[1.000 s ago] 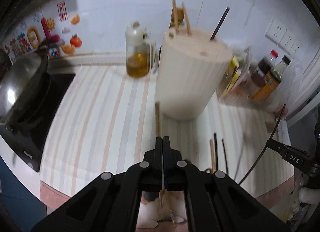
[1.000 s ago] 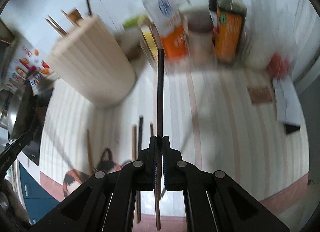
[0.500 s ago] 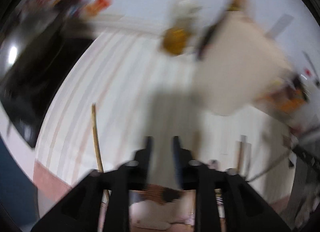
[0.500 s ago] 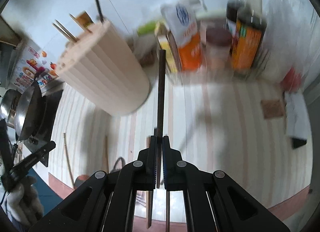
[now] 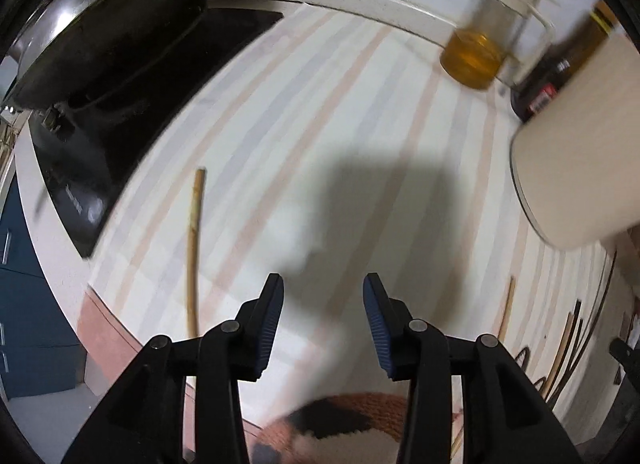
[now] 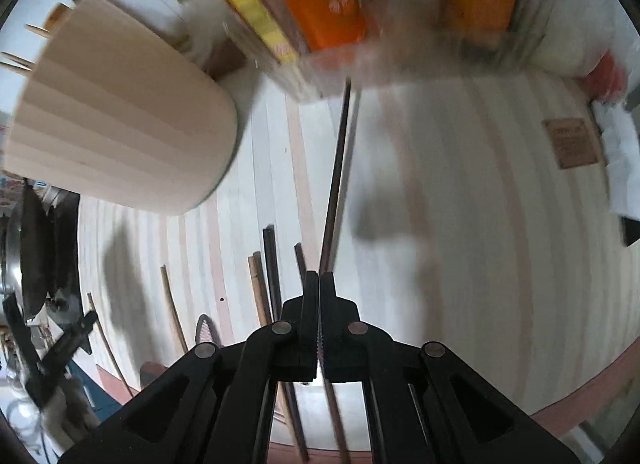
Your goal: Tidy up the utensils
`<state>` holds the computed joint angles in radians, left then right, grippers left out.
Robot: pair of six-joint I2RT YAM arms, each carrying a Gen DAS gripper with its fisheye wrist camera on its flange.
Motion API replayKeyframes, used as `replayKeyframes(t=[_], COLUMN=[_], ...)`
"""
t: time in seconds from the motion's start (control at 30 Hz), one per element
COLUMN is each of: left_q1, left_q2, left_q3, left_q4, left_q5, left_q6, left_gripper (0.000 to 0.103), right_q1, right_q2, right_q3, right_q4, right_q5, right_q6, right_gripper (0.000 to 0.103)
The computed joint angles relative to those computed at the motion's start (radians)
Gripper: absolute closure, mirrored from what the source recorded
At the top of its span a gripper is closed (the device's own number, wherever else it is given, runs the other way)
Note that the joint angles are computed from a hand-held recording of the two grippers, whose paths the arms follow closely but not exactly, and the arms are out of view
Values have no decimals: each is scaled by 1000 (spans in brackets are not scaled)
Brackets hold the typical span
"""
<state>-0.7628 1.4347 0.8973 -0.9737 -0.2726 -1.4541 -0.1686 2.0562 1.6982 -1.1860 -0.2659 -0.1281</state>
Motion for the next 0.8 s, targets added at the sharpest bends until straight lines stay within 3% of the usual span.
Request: replayKeyframes(t=[0.07, 0.33, 0.53, 0.63, 0.67, 0.7, 0.73, 0.8], left_q1=[-49, -169, -201, -227, -236, -242, -247, -247], left_q2=[36, 258, 461, 505, 500, 502, 500, 485], left_q3=[15, 177, 371, 425, 420, 424, 423, 408], left_q4=[33, 195, 123, 77, 83, 83, 82, 93], left_q5=[36, 134, 144, 98, 78, 68, 64, 72], left_q6=[-31, 53, 174, 196, 194, 195, 192, 189], left_gripper=[65, 59, 59, 61, 71, 90, 98, 98], right_q1=[9, 37, 23, 31, 37, 49, 58, 68], right_q2=[11, 10, 53, 93, 91, 100, 95, 94], right_q3=[-18, -82, -34, -7, -4, 8, -1, -12], right_q4=[0, 58, 82, 93, 102, 94, 110, 118], right_q5=[-9, 40, 71, 93, 103, 125, 139, 153], right_q6=[9, 25, 47, 52, 49, 40, 36, 22], right_gripper=[81, 74, 68, 68, 68, 70, 97, 97])
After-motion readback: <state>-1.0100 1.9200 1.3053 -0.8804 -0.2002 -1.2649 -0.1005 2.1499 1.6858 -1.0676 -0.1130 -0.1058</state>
